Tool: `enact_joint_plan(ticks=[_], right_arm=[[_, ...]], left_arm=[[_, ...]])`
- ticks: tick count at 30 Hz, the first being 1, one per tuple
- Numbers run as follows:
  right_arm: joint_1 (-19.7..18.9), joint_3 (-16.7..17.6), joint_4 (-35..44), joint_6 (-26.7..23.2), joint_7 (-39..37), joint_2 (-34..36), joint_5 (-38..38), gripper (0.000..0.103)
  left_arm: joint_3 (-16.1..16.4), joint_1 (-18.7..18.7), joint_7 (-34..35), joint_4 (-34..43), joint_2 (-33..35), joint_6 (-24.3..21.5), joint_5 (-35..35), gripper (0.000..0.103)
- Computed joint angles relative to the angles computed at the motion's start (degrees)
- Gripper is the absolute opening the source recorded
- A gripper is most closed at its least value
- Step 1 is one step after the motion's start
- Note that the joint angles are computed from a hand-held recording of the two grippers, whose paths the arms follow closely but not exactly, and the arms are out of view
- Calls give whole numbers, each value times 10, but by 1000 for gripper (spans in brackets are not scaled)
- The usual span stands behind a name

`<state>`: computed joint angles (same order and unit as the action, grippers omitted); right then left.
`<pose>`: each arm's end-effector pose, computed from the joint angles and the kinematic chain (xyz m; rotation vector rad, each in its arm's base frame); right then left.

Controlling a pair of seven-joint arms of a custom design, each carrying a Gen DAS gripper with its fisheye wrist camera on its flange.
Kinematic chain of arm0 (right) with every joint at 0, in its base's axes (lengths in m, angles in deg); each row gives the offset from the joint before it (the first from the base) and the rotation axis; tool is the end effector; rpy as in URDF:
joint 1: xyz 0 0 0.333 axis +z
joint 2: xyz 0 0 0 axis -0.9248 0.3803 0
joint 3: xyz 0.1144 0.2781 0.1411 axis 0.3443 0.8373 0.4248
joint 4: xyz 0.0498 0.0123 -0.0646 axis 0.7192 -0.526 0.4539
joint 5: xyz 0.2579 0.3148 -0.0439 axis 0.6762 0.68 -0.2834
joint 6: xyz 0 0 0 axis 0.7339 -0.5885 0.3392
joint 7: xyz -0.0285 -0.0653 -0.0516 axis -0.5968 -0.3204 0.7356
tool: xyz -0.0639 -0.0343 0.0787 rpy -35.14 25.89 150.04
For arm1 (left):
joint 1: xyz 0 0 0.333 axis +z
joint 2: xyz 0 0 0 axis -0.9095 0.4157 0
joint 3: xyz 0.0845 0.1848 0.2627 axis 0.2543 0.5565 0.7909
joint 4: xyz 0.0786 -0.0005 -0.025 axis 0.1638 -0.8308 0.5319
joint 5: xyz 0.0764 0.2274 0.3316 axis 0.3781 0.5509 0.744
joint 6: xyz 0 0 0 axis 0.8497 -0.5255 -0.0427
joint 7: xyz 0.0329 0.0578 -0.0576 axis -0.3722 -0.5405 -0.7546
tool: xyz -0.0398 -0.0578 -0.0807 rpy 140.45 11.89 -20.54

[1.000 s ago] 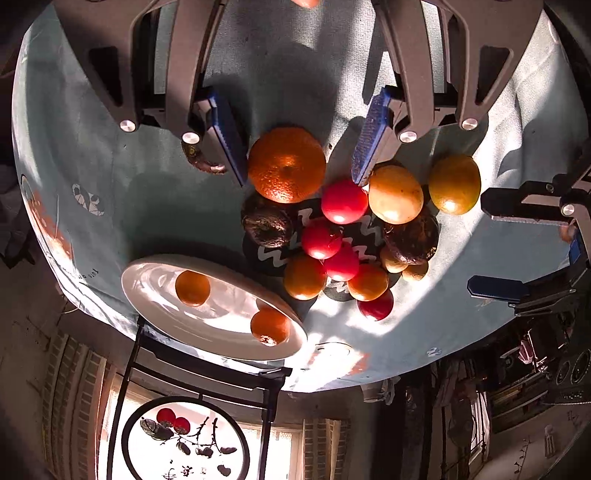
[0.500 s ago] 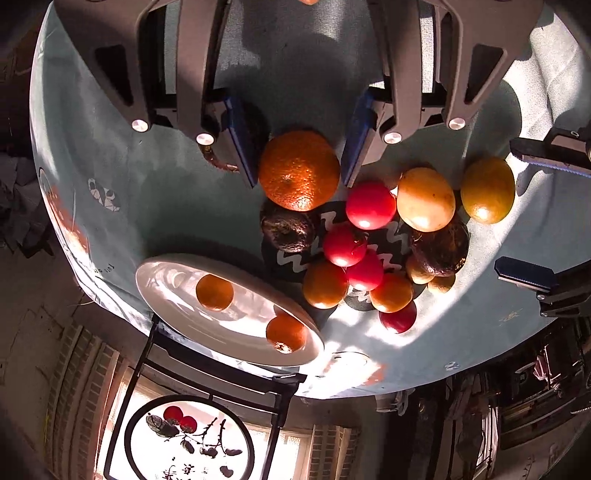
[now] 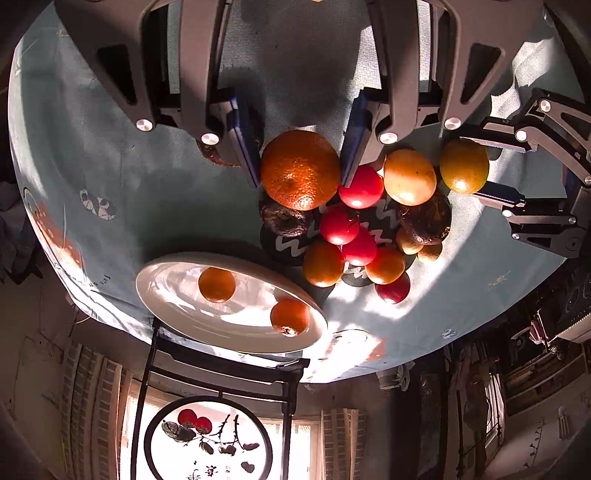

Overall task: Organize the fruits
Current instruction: 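Grasp a yellow citrus with the left tool while the right tool grasps a tangerine, then lower the yellow citrus and tangerine into the white plate and release both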

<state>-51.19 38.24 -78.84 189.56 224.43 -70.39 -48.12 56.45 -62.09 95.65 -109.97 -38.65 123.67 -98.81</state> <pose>0.5052 0.2591 0.4956 -1.8197 1.7419 -0.7154 0.5785 -0.0317 0.4754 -0.7705 2.8041 -0.9656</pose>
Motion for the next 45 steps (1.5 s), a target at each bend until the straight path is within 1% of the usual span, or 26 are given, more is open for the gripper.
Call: enact_joint_plan(ticks=[3,6,8,10,11,13,14,17,19,21,24,26,28,31,34,38,40,42,44,45], right_arm=[[-3,-2,-6,15,9,-4,2,44],[-15,-3,-16,41,45,-12,-12,44],[-32,0,-22,66,99,-19,-47,44],[-57,8,-19,83,184,-21,-110,44],[-70,13,-12,83,235,-21,-151,44],[-84,13,8,75,319,-13,-218,44],[-87,7,19,73,349,-7,-240,44],[-85,-17,53,67,388,20,-261,44],[-80,-35,73,69,360,42,-222,44],[-76,-51,90,77,338,64,-191,44],[-68,-70,106,81,296,87,-149,44],[-66,-80,105,97,268,94,-110,44],[-63,-87,107,100,238,99,-81,44],[-57,-96,110,99,212,106,-62,44],[-52,-102,113,100,191,112,-39,44],[-46,-108,116,97,174,116,-24,44],[-48,-105,116,101,144,119,5,45],[-44,-107,118,90,134,119,16,46],[-38,-111,116,88,143,114,2,48],[-35,-113,115,82,155,109,-15,51]], left_arm=[[0,0,1,-2,-2,1,-2,41],[3,3,3,2,-2,-12,-16,41],[8,8,11,13,-1,-37,-42,41],[10,12,3,35,6,-62,-62,41],[7,11,-6,45,9,-58,-67,41],[-3,4,-24,63,16,-23,-80,41],[-8,0,-39,81,25,-10,-82,41],[-26,-13,-95,147,68,18,-70,41],[-41,-24,-127,185,97,51,-45,41],[-54,-38,-177,227,132,78,0,41],[-69,-54,-247,292,188,87,70,41],[-79,-60,-274,324,217,95,107,41],[-87,-65,-298,350,243,96,138,41],[-94,-72,-327,367,264,107,180,41],[-100,-74,-345,379,278,109,207,41],[-107,-74,-351,373,279,127,227,41],[-108,-76,-360,374,280,128,236,42],[-109,-76,-365,367,276,138,241,42],[-115,-67,-359,351,265,155,229,51],[-117,-63,-359,342,257,163,221,64]])
